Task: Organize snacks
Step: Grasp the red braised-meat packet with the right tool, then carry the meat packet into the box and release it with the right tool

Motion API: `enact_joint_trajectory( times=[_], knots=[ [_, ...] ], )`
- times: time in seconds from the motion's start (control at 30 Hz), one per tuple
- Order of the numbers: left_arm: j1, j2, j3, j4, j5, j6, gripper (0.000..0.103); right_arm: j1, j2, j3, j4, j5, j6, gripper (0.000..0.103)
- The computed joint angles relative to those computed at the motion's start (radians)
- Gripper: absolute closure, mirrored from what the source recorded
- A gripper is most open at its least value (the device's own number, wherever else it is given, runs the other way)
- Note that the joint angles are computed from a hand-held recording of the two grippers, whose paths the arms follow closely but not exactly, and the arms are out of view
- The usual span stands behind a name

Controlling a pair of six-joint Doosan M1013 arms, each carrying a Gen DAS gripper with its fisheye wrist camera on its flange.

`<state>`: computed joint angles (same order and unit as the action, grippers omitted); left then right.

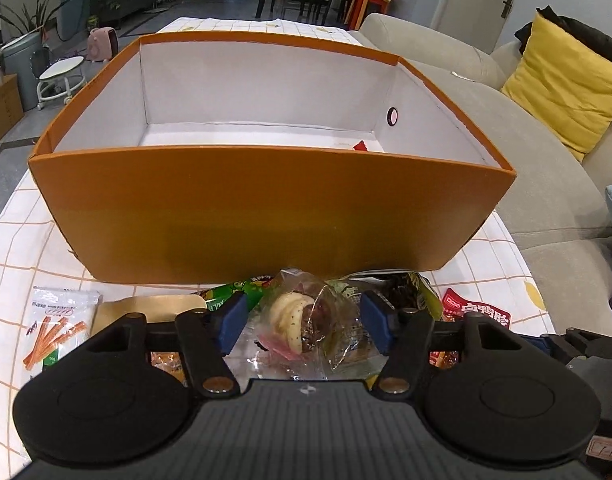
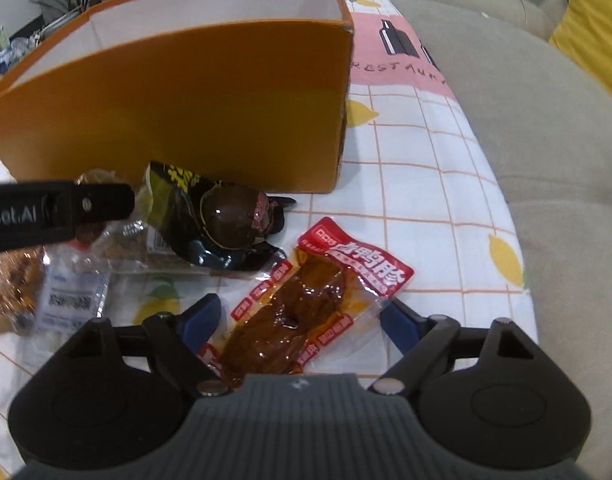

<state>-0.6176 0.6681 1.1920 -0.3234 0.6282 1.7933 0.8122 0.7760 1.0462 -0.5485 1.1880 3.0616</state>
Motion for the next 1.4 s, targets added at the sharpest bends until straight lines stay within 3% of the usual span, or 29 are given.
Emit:
enact_joint_trajectory(
  times=[0.27, 0.53, 0.73, 0.93, 1.4],
  knots=[
    [0.004, -0.008, 0.005, 0.011, 0.014, -0.02, 0.048, 0.004, -0.029, 0.043, -0.019, -0.016, 0.038, 0.06],
    [0.003, -0.04, 0.042, 0.039, -0.007, -0.035, 0.049, 0.003, -0.073, 0.115, -0.009, -0.104, 0.146, 0.068],
    [0.007, -0.064, 0.061, 0.018, -0.001, -0.027, 0.05, 0.012, -0.097, 0.137, -0.011, -0.117, 0.169, 0.075],
    [0.01, -0.089, 0.079, -0.012, -0.008, -0.012, 0.05, 0.024, -0.131, 0.173, -0.033, -0.157, 0.235, 0.103],
    [0.017, -0.148, 0.117, -0.06, -0.032, 0.028, 0.05, 0.072, -0.158, 0.145, -0.16, -0.123, 0.229, 0.103]
  ],
)
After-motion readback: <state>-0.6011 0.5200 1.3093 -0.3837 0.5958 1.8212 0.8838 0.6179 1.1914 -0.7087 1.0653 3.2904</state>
